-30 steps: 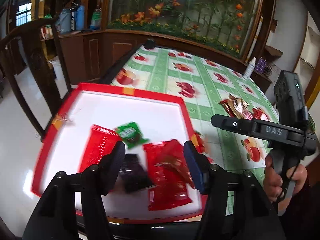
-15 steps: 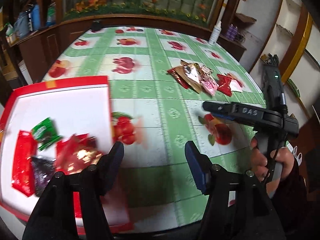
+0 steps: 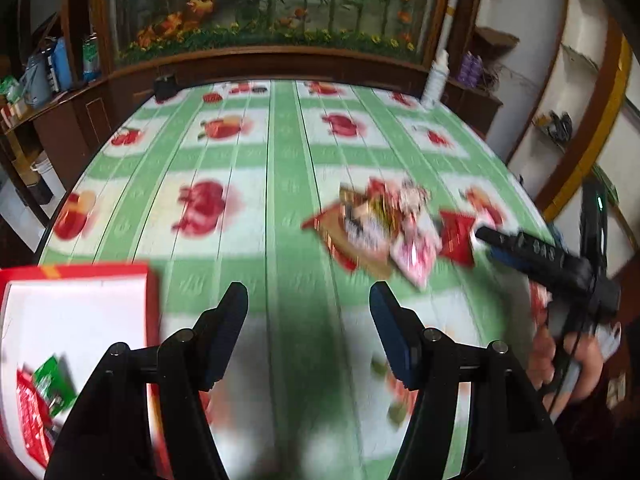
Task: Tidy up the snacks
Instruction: 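Grasp the brown-and-gold snack bag with the left tool while the right tool grasps a red packet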
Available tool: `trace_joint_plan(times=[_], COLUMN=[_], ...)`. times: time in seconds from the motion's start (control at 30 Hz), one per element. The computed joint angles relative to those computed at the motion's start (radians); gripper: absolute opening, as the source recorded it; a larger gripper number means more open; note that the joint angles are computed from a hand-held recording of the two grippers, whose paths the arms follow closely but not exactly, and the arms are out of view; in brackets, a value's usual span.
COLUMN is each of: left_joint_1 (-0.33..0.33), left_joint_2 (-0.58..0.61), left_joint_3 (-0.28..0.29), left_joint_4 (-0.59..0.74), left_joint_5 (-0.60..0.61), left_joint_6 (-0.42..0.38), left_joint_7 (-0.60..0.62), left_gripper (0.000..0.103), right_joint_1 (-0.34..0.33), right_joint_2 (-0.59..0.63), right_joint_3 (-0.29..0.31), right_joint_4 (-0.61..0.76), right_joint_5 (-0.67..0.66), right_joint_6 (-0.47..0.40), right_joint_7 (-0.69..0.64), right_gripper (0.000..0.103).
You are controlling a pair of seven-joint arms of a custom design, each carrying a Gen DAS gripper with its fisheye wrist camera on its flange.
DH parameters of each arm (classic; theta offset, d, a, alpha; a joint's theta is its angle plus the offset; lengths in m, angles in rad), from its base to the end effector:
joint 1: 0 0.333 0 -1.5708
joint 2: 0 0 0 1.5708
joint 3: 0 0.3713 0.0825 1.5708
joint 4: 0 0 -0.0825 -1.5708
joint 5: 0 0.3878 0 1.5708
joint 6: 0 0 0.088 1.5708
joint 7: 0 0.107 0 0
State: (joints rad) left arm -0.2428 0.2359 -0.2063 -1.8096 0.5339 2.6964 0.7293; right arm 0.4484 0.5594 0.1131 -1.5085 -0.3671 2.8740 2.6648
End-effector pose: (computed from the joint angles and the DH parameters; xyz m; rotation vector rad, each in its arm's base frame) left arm 0.6124 -0.2988 0.5388 -1.8499 1.8358 -0.8047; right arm 0.6640 0.4154 0.4808 -1.4147 1.8447 -0.1858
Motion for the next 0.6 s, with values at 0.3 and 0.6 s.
trace_joint_plan(times=[0.3, 0.6], left_joint_1=[-0.039, -0.054], left_joint_2=[0.191, 0.355], left_joint_3=[0.030, -0.021], left_joint_4=[0.275, 0.486], left_joint_5=[0.033, -0.100], left_joint_6=[-0.092, -0.236], left_joint_7=[-0.071, 0.187], left_gripper=[0.062, 0.062], right_joint_1=[-0.058, 0.026], right_joint_2=[0.084, 0.156], right_joint_3=[0.068, 0.006], right_joint_4=[0.121, 0.286], right_joint_5=[0.069, 0.061], right_joint_6=[-0.027, -0.218], right_joint_7=[-0.104, -0.240], right_gripper=[0.060, 0.055])
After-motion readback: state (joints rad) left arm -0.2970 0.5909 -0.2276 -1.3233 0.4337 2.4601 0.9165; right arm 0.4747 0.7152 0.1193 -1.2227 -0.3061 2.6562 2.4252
